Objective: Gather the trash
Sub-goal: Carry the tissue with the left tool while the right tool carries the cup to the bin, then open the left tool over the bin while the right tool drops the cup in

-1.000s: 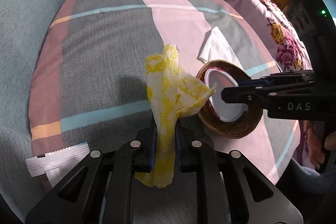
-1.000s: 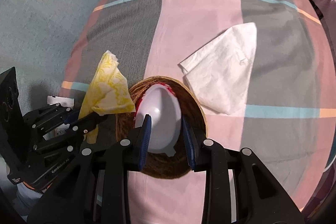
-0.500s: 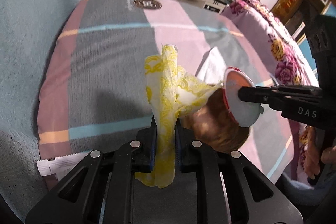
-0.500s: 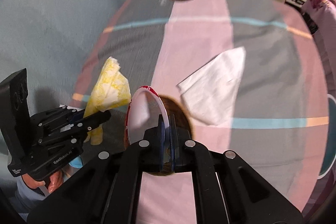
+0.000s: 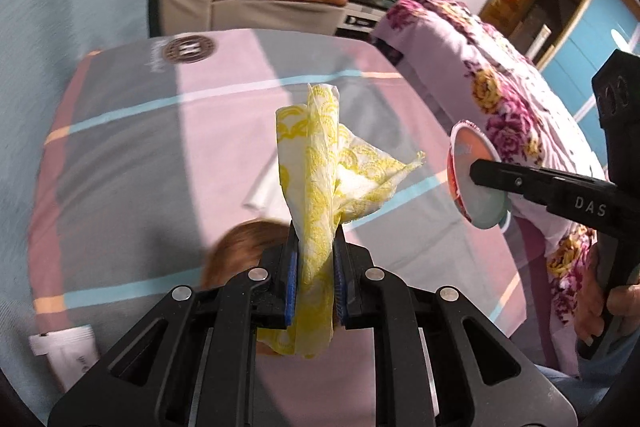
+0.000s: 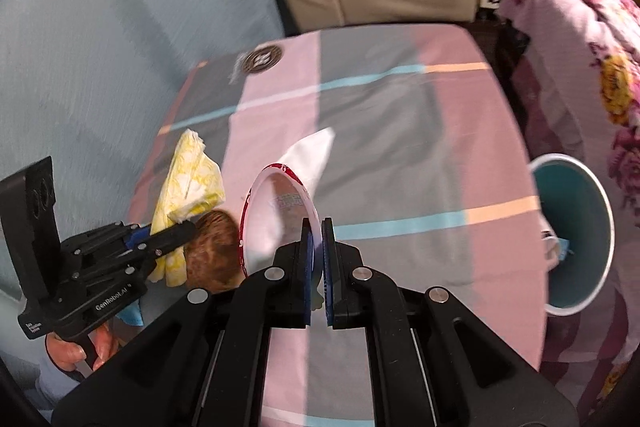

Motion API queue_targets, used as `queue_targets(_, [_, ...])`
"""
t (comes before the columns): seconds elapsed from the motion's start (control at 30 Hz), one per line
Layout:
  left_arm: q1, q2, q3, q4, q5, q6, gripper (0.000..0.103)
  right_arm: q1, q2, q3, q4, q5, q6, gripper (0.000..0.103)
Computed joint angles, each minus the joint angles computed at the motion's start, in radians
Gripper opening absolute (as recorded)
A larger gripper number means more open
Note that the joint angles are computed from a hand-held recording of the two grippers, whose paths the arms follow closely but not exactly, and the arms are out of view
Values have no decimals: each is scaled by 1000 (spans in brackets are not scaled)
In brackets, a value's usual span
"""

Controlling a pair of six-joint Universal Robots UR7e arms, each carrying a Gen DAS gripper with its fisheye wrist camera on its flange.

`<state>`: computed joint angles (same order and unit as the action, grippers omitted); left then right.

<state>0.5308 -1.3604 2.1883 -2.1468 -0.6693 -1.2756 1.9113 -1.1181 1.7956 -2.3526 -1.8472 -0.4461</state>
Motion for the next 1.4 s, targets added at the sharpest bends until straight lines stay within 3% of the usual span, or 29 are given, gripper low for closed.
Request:
queue_targets(0.4, [75,316,-256,-158,-55,279,15,-148,-100,-37,-34,36,-17,5])
queue_targets(0.83, [121,585,-549,-149,-136,484,15,-317,-151,-123,-52,77,-21,5])
queue_targets(1.4, [192,804,-827,-129,-218,593,16,-387,-109,-232,-17,68,-13,5])
